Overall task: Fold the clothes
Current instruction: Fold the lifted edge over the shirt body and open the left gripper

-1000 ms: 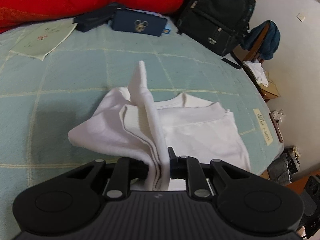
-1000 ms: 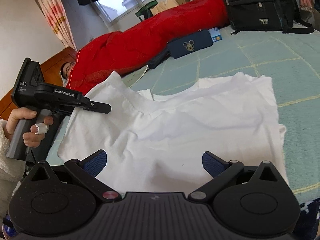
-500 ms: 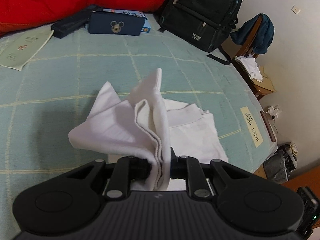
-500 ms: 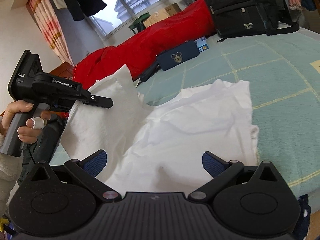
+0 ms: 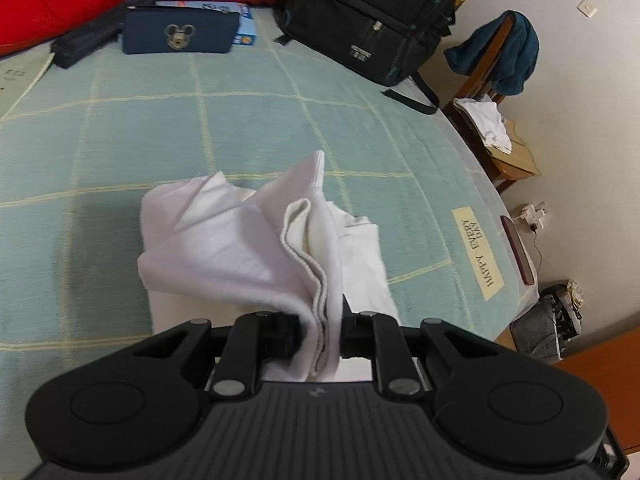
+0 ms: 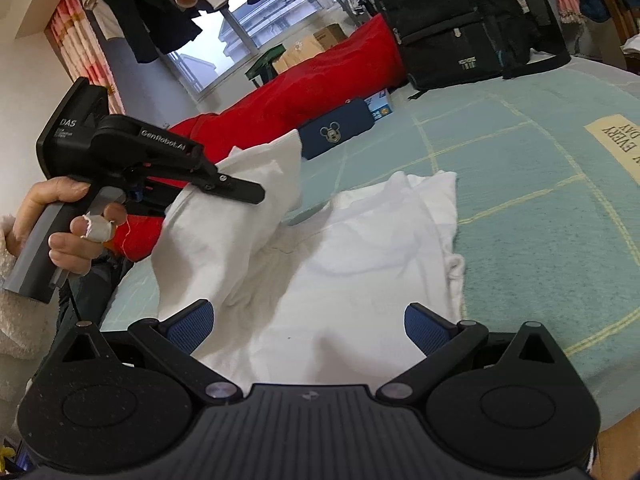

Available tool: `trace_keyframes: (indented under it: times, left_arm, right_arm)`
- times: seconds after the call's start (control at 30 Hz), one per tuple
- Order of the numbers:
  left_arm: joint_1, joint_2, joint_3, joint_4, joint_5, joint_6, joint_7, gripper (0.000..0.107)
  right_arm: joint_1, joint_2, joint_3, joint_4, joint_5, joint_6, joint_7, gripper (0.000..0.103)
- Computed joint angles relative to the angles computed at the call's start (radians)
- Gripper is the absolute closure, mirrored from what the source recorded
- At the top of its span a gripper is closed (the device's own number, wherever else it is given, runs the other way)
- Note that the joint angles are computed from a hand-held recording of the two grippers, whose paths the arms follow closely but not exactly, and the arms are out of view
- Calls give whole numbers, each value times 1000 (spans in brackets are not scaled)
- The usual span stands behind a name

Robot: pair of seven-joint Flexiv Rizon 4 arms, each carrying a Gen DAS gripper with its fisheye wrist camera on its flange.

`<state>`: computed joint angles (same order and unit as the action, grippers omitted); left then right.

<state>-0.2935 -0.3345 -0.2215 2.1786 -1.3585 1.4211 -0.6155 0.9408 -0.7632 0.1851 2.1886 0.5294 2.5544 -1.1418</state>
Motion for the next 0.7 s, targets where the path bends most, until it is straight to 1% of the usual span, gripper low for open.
trace_keyframes:
  times: [0.07,0.17,0.3,0.33,0.47,0.7]
  left_arm:
    - [-5,-13,-7,-15,4,-4,-12,91]
    - [-13,-40,-14,-40,49,-1,-62,91]
    - [-6,-86,-21,-70,173,5,-180,91]
    - [-7,-100,-17,-79,218,2,-220,91]
    - [2,-141,-14,-110,339,-1,-328,90]
    - [-25,-214,55,-180,578,-44,-542,90]
  right_arm:
    - [0,-2,1,7,5,17,-1,0]
    - [-2,-5,6,18,16,38,1,0]
    - [-5,-7,11,31,31,57,4,0]
    - [-6,-8,12,34,35,61,5,0]
    - [-8,-12,15,43,53,80,9,0]
    - [-12,-18,20,53,70,96,16,0]
